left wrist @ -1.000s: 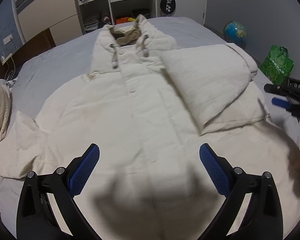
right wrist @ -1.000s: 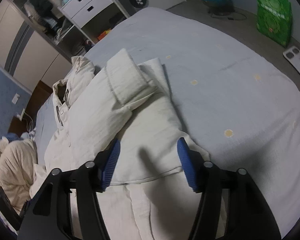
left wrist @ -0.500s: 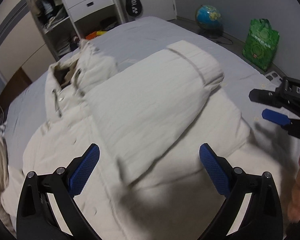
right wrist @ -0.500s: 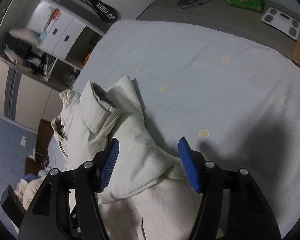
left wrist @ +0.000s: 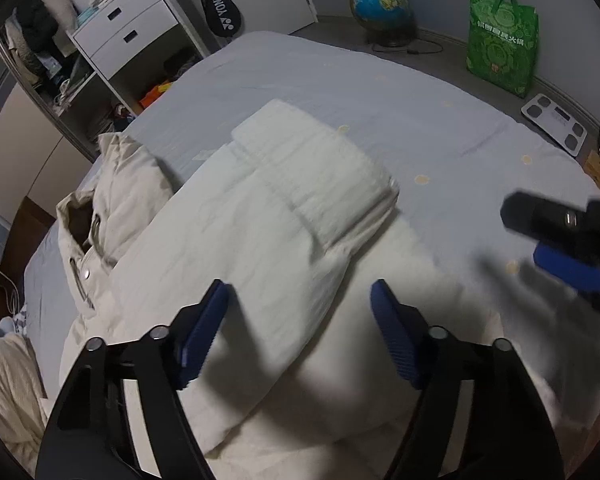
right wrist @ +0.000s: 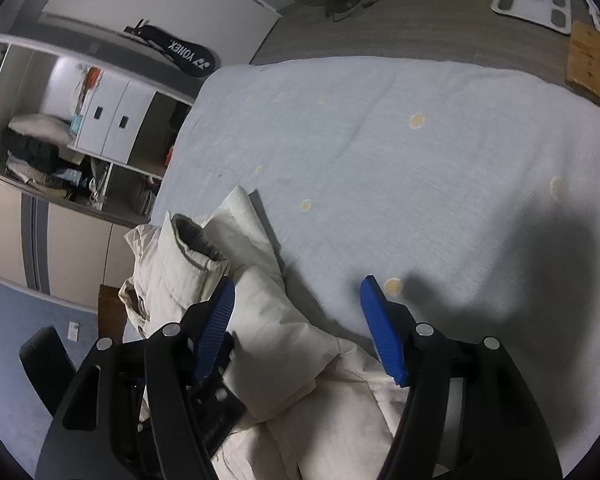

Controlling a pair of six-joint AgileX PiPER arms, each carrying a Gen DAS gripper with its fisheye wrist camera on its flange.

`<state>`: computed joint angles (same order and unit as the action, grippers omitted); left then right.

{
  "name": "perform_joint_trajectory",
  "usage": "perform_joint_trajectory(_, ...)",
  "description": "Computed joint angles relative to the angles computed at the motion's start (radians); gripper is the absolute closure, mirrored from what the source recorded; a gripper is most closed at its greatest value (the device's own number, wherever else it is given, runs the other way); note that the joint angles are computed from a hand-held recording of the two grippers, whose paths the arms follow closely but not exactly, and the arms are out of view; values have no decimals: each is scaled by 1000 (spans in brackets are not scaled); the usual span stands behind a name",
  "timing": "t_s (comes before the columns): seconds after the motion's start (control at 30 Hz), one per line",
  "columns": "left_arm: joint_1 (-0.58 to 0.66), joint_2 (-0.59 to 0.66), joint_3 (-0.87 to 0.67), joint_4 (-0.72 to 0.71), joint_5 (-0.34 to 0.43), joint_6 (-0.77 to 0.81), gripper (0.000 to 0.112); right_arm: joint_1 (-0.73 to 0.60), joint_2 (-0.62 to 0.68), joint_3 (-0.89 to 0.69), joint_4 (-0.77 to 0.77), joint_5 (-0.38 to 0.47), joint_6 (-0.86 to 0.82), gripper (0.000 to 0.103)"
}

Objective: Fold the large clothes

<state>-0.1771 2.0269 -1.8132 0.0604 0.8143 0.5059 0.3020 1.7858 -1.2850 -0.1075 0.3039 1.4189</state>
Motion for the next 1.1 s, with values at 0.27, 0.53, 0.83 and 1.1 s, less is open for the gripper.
perform_joint_trajectory(0.27,34,58,-171,-102,158,60,95,-1,15,-20,27,6,-31,41)
perform_joint_trajectory(0.53,223,-34,-181,-324,153,128,97,14,44,-86,15,52,-59,41)
perform_joint_trajectory(0.83,420,-85,-185,-424,163,147,99,54,90,-189,-26,147,-103,41)
perform_joint_trajectory(1.1,602,-21,-266,-471,258,73,102,78,131,-276,-17,229,-211,41)
